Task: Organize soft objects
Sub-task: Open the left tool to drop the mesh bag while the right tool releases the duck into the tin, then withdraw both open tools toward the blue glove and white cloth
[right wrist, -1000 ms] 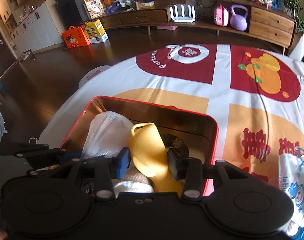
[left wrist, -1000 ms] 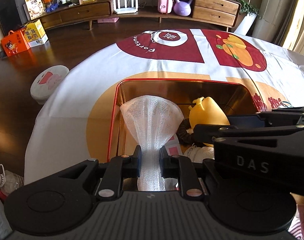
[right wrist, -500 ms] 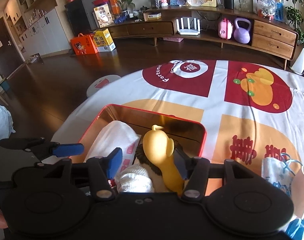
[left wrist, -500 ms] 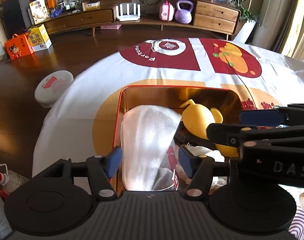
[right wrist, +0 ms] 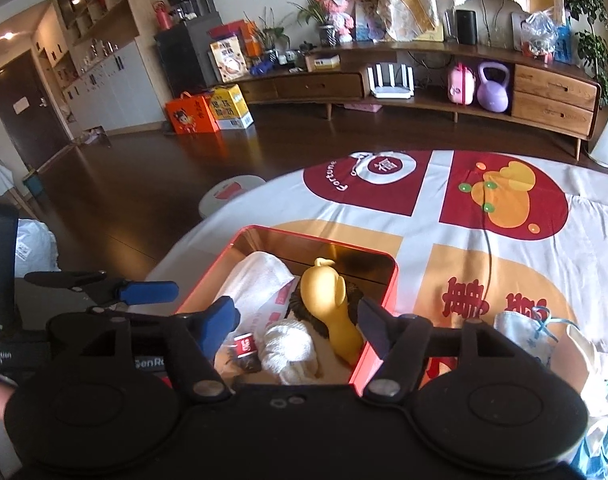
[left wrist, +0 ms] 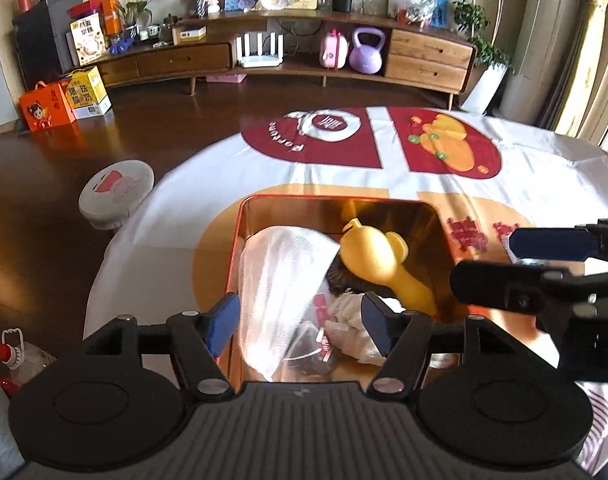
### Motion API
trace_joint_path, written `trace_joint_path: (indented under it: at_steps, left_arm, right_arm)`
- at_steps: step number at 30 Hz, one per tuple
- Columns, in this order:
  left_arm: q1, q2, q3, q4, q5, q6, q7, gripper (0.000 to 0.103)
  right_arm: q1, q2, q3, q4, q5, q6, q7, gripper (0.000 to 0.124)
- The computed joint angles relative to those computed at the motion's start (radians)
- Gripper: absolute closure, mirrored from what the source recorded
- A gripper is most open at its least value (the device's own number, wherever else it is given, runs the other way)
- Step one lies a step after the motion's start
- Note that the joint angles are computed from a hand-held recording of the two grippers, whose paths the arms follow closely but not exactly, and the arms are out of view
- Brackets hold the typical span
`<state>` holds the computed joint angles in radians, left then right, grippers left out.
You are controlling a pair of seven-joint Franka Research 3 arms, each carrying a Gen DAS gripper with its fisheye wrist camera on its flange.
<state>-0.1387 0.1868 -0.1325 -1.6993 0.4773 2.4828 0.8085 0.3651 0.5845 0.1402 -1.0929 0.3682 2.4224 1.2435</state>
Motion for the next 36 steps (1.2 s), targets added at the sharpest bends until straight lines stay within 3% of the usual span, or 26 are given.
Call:
trace_joint_path:
  at_steps: [5, 9, 17, 22, 28, 36]
  left_arm:
    - [-0.009, -0.041, -0.006, -0.029, 0.015, 0.02, -0.027, 0.036]
    - [-0.017, -0.069, -0.012, -0.049, 0.045, 0.032, -0.064, 0.03]
    - [-0.031, -0.106, -0.033, -0.079, 0.062, 0.054, -0.096, 0.029]
    - [-0.045, -0.123, -0.042, -0.095, 0.093, 0.076, -0.143, 0.022]
    - [-0.061, -0.131, -0.054, -0.108, 0.13, 0.099, -0.198, 0.021]
    - [-0.092, -0.111, -0.067, -0.106, 0.181, 0.132, -0.277, 0.018]
  right_arm:
    - [-0.035, -0.1, 0.024, -0.142, 0.065, 0.054, -0.061, 0.053]
    - [-0.06, -0.179, 0.032, -0.253, 0.126, 0.103, -0.129, 0.042]
    - [-0.1, -0.293, 0.033, -0.4, 0.267, 0.131, -0.246, 0.035]
    - [-0.106, -0.369, 0.024, -0.51, 0.349, 0.2, -0.329, 0.029]
    - [-0.113, -0.433, 0.009, -0.602, 0.457, 0.242, -0.432, 0.022]
    - [-0.117, -0.496, -0.028, -0.699, 0.537, 0.278, -0.529, 0.021]
